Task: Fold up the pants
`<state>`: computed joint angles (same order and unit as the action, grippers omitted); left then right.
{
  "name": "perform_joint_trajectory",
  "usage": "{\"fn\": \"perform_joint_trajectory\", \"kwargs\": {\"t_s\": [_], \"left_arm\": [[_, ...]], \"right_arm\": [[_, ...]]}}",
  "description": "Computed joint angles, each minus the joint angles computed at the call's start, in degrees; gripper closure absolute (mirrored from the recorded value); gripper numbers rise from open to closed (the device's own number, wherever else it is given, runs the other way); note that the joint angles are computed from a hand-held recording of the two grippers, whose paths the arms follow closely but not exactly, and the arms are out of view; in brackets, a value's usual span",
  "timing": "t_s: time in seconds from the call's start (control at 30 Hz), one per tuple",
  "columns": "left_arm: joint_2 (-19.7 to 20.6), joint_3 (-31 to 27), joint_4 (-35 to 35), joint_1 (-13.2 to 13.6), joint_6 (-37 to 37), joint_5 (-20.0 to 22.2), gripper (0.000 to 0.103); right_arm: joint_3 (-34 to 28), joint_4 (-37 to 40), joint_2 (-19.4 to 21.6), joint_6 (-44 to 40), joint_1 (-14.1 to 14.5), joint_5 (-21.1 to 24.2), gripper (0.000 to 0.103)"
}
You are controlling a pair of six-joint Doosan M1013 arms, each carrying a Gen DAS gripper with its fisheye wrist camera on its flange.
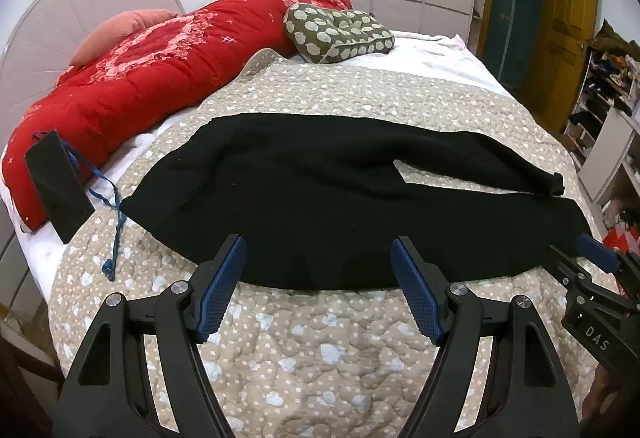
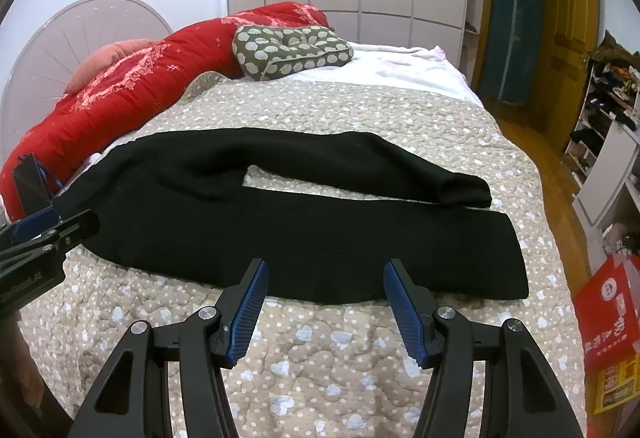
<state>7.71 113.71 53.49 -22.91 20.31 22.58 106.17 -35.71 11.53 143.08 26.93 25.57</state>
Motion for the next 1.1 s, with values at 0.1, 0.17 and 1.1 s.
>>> {"fn": "perform_joint_trajectory", "kwargs": {"t_s": [0.1,0.17,1.1], "left_arm": [[0.1,-0.1,-0.9,0.1,0.9,-0.3,0.027],[0.2,-0.1,-1.0,0.0,1.0,-0.3,0.027],[2.2,-1.0,-5.1,0.5,4.7,0.5,0.027]], "right_arm": [[0.0,0.7,0.1,-0.8,-0.1,0.0,0.045],[0.1,0.1,0.1,-0.3,0.1,0.0,0.045],[-0.6,4.2,1.7,-4.2,-0.5,0.3,0.045]]}}
